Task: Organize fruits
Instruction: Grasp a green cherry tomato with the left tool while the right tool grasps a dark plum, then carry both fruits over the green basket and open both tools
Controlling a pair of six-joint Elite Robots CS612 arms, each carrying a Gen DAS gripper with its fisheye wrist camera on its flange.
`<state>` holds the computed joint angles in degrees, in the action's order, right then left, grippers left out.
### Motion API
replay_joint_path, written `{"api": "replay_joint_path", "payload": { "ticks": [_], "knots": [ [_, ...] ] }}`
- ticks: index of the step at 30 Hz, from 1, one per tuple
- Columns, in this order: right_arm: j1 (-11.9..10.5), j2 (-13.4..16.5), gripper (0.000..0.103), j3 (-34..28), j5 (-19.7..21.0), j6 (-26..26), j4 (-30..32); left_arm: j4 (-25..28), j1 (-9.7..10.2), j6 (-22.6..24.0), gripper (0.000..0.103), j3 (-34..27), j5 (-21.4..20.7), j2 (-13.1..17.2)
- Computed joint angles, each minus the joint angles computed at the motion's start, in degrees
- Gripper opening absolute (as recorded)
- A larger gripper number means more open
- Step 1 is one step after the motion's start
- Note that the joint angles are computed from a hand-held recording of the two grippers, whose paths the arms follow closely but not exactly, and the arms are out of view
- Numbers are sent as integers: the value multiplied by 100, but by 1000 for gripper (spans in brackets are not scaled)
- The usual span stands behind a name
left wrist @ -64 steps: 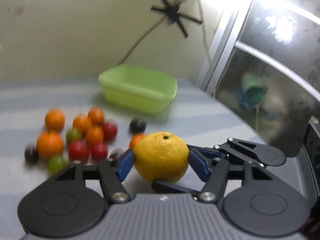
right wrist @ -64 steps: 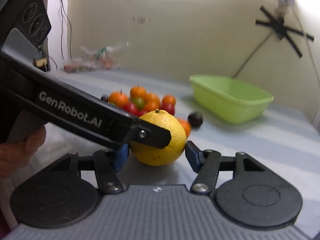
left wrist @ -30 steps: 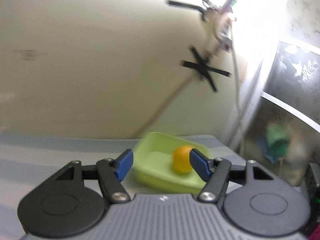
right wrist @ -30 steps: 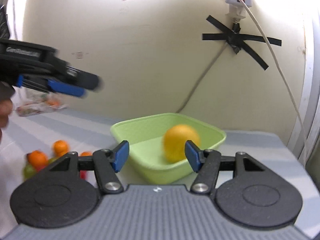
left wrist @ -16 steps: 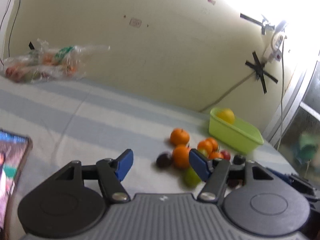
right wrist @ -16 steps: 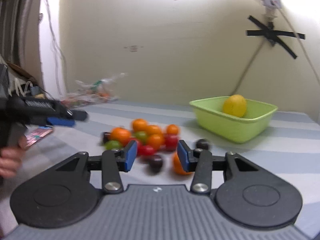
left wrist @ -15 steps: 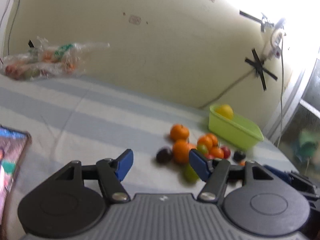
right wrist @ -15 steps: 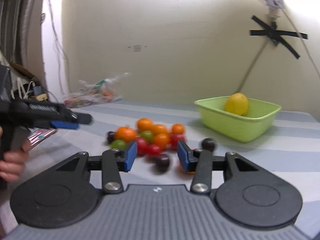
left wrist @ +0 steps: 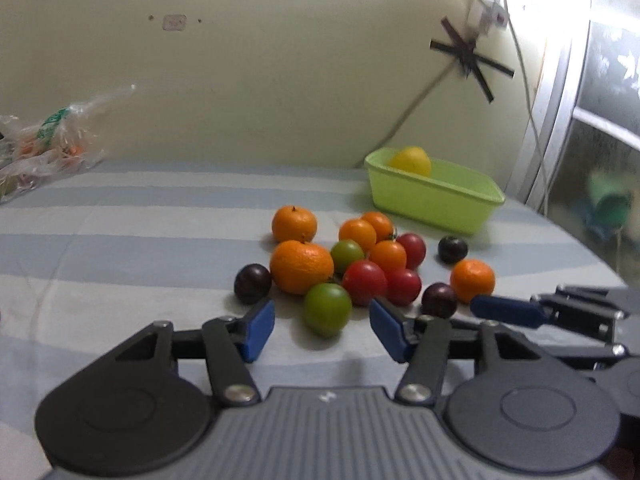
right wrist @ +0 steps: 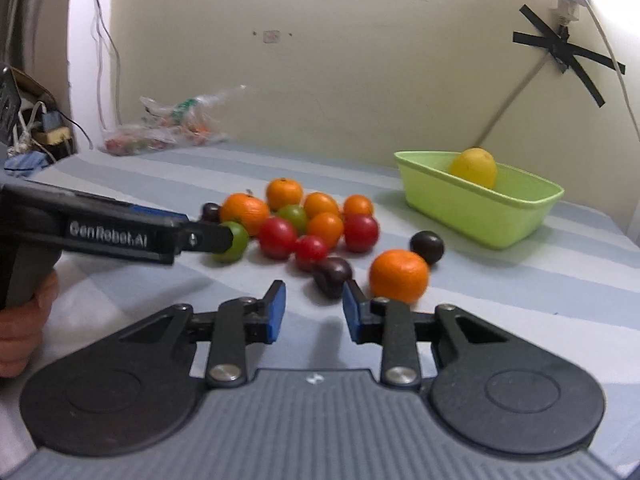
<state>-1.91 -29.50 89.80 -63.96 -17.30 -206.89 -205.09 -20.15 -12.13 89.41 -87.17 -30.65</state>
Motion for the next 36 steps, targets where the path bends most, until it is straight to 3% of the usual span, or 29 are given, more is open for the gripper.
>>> {"api": "replay_joint_path", "payload": {
  "ticks": [3, 5, 7, 10, 11, 15, 20, 25, 28, 36],
  "knots": [
    [29, -2, 34, -99, -194, -1, 304, 182, -2, -47, 42, -73, 52, 29],
    [7, -7, 34, -160, -109, 116, 507, 178, 10, -65, 40, -101, 9, 48],
    [-3, 9, 34, -239, -34, 180, 635, 150, 23, -43, 29, -117, -107, 66],
    [10, 30, 33, -328, 4, 214, 765, 76, -26, 127, 29, -56, 0, 53],
    [11, 28, 27, -329, 13, 196, 774, 71, -27, 95, 28, -31, -48, 37],
    [-26, -37, 27, -114, 148, -25, 523, -159, 24, -135, 28, 162, -723, -17],
    [-158, -96, 27, 236, 333, -152, -120, -311, -6, 24, 28, 85, -1205, -26],
    [-345, -54, 27, 206, 145, 488, -802, 116, -58, 69, 29, -495, -1508, 76],
    [-401, 33, 27, -64, -66, 713, -989, 290, -103, 112, 29, -991, -1468, 236],
    [-415, 447, 27, -1242, -334, 1118, -397, 1426, -174, 0, 29, -2572, -1162, 815]
  ]
}}
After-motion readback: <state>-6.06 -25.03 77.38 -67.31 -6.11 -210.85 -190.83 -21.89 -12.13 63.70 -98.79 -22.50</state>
